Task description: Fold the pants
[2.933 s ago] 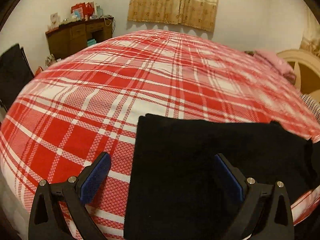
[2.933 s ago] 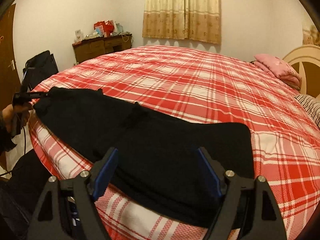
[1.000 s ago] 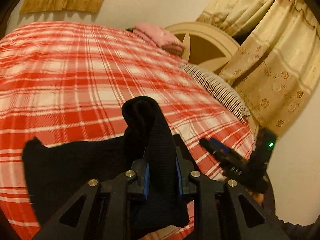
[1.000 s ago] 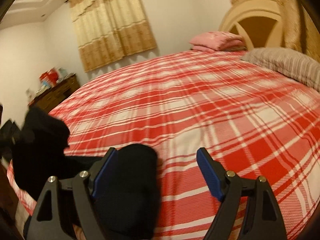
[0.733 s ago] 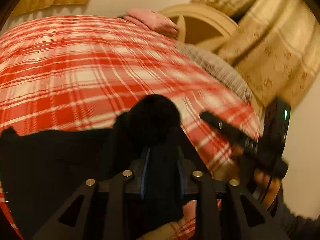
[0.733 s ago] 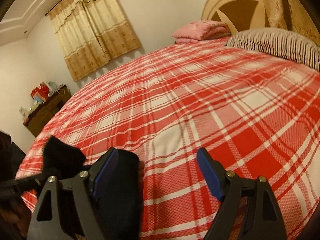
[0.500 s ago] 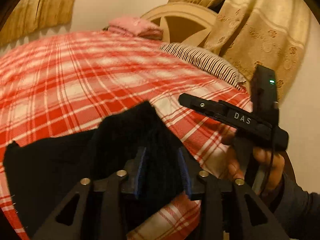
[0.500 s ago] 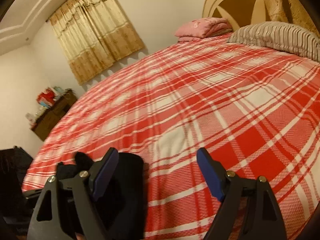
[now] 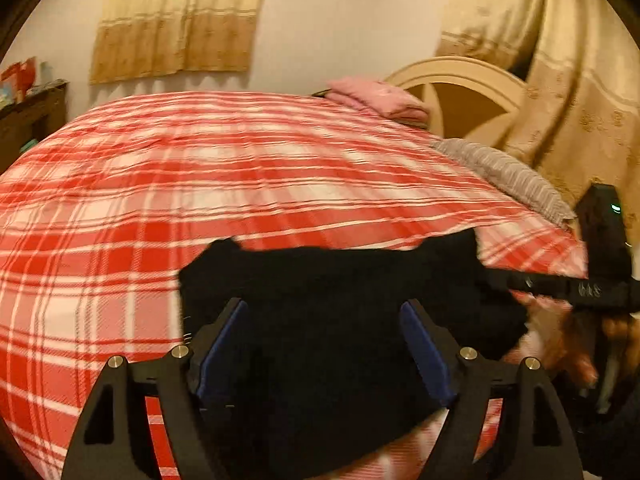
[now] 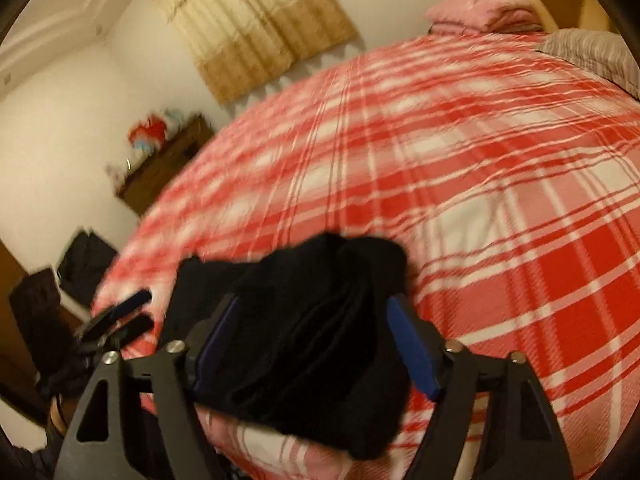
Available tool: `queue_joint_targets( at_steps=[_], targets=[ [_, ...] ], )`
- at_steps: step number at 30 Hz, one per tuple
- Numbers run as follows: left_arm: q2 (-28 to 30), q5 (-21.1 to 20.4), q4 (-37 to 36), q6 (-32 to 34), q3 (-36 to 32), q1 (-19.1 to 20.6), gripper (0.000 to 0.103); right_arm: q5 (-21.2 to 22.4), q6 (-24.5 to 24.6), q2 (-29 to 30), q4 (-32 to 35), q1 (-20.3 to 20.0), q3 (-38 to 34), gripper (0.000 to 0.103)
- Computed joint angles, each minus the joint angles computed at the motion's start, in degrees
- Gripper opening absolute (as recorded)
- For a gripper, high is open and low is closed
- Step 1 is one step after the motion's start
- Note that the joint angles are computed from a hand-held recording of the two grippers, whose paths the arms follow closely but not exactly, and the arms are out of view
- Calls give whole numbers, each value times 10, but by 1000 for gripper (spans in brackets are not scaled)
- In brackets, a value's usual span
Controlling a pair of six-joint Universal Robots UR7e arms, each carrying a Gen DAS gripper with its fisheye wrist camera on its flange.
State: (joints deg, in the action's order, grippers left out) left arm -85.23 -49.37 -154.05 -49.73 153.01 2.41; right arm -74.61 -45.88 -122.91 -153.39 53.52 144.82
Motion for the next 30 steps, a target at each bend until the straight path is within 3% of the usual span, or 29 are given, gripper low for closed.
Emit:
queue_joint_targets(
  at_steps=[1, 4, 6, 8, 11, 13, 16, 18, 19, 20, 24, 25, 27, 28, 30],
  targets=[
    [8, 14, 18, -8, -2, 0, 80, -45, 8, 16, -28, 25, 5, 63],
    [20, 17, 50, -25, -8, 17, 80, -111, 9, 43, -59, 59, 14, 28],
    [19, 12, 53, -35, -8, 28, 80, -112, 1, 36, -73, 57, 21, 19],
    [18, 11, 34, -36, -3, 38, 80, -102, -1, 17, -47, 49, 12, 17],
    [12, 19, 38, -60, 3, 36, 80, -99, -5, 3, -34, 46, 0, 17],
    [17, 13, 46, -74, 1, 47, 80, -118, 5, 15, -58, 54, -7, 17],
    [28, 1, 20, -67, 5, 57, 80, -147, 17, 46, -30, 47, -31, 20],
    [31, 3, 26, -69, 7, 53, 80, -160, 21, 60, -27, 38, -38, 37],
    [31, 6, 24, -68, 8, 51, 81, -155, 31, 61, -19, 30, -45, 55],
    [30, 6, 26, -71, 9, 50, 83, -155, 40, 59, -10, 25, -53, 59],
    [20, 9, 37, -91, 13, 47, 83, -114, 47, 17, -27, 5, -52, 62],
    [19, 12, 44, -95, 12, 42, 83, -83, 41, 0, -33, -3, -44, 62],
    [27, 17, 54, -93, 9, 36, 83, 7, 0, -46, 10, -32, -28, 62],
    [30, 18, 55, -92, 9, 35, 83, 32, -26, -60, 37, -34, -21, 62],
    [31, 15, 46, -90, 13, 40, 85, 10, -58, -50, 75, -3, -23, 58]
  ],
)
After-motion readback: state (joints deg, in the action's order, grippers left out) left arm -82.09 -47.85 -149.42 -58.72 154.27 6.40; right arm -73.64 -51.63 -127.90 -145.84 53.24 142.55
